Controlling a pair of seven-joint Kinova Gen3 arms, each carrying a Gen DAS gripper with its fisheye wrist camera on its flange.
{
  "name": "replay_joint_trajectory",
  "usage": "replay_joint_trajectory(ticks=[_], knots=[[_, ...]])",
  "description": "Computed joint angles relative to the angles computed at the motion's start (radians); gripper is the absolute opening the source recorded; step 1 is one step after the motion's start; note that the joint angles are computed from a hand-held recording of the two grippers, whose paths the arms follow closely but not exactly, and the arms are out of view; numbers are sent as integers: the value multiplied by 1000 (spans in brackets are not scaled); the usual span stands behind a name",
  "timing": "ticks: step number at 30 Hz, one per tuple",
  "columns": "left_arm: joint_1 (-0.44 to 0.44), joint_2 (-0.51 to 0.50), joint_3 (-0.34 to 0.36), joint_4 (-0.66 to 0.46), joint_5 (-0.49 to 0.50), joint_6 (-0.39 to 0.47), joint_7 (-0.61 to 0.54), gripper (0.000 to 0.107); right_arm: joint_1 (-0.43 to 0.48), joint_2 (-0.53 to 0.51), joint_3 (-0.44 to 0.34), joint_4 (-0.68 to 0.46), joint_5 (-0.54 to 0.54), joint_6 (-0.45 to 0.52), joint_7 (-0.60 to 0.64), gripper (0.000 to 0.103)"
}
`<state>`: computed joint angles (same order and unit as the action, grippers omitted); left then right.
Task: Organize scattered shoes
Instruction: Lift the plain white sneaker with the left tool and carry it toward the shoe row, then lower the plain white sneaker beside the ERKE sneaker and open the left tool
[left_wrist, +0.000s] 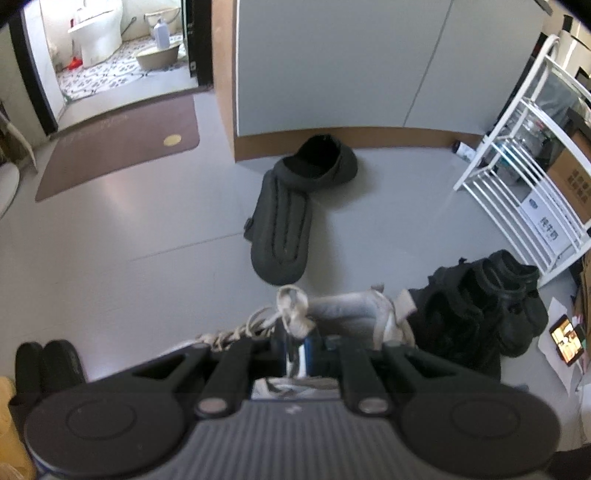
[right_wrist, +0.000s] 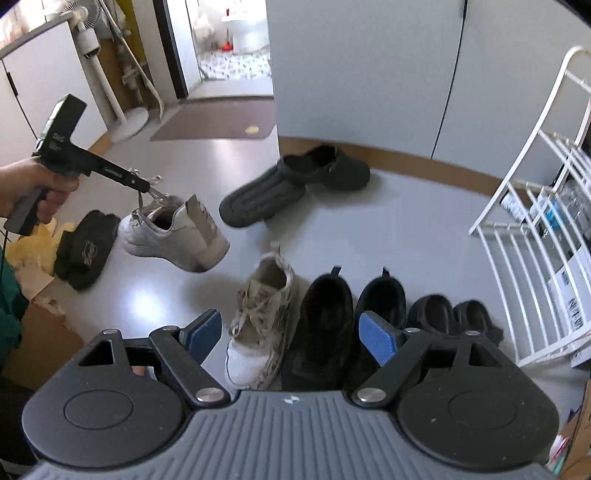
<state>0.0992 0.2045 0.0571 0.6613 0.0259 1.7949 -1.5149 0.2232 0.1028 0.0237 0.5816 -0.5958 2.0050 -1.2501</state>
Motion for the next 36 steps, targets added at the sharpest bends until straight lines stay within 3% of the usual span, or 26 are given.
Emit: replay_joint_trajectory(ticks=[13,25,36], knots=[[-68,-60,-17,193,25,-71,-73,8,-109,-18,-13,91,144,4,75,86],[-72,-38,-13,188,5,-27,-168,8,-196,-35,-29,153,219,-13,101,86],[-57,-4,-12,155,-5,2,-179,8,-272,-61,-51,217,266,-1,153,86]])
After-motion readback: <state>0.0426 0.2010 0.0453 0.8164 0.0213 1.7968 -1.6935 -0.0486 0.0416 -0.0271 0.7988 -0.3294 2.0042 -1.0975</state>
